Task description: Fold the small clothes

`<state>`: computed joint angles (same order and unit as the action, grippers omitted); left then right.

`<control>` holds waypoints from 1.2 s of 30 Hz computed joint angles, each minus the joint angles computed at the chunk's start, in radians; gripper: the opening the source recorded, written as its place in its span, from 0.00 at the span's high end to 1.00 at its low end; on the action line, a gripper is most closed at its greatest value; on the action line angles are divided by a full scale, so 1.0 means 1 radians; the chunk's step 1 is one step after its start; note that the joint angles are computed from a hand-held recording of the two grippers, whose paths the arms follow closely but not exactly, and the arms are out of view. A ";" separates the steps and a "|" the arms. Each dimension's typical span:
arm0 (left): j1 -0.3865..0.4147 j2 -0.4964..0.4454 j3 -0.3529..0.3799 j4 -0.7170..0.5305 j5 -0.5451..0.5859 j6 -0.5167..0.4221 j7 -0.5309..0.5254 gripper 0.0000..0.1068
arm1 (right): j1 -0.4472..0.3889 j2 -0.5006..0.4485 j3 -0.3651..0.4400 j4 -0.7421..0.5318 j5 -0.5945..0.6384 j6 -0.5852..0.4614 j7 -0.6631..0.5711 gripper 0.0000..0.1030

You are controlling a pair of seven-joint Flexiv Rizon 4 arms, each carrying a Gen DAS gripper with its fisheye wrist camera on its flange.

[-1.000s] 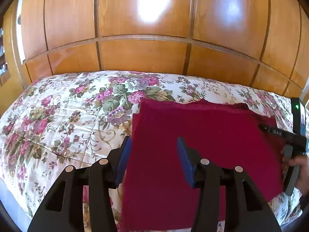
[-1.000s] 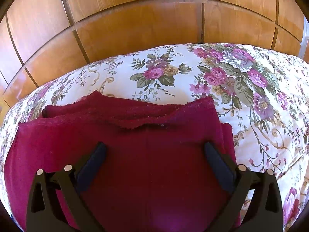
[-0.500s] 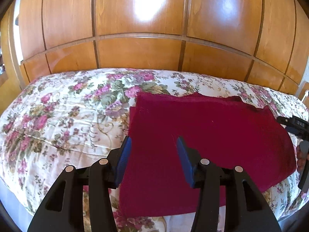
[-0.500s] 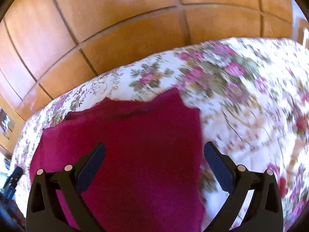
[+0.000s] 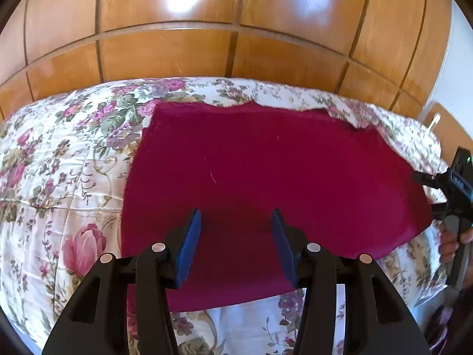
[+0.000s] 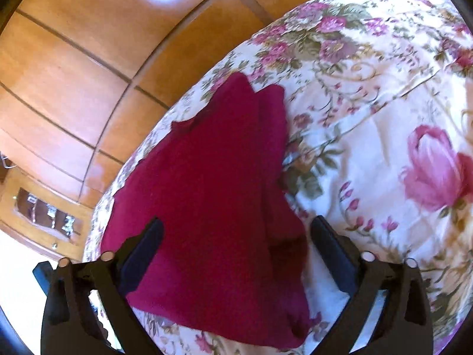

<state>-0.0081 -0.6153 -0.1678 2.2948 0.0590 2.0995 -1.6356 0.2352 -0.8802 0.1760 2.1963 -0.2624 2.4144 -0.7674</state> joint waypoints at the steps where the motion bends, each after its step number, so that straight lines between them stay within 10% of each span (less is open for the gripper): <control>1: -0.012 -0.002 0.007 -0.006 -0.009 -0.012 0.005 0.55 | -0.007 -0.002 0.004 -0.002 -0.020 -0.006 0.001 0.23; 4: 0.022 -0.017 -0.027 -0.024 -0.002 -0.045 -0.005 0.55 | -0.023 -0.012 0.013 -0.006 -0.066 -0.009 -0.001 0.30; 9: 0.083 -0.036 -0.079 -0.041 0.020 -0.083 -0.019 0.55 | -0.030 -0.019 0.025 -0.024 -0.097 -0.017 0.012 0.70; 21: 0.355 -0.106 -0.309 -0.035 0.182 -0.089 -0.044 0.55 | 0.095 0.099 0.033 -0.088 -0.124 0.040 -0.046 0.74; 36: 0.952 -0.233 -0.695 0.107 0.382 -0.066 -0.102 0.55 | 0.455 0.016 -0.075 -0.423 -0.103 -0.430 -0.184 0.73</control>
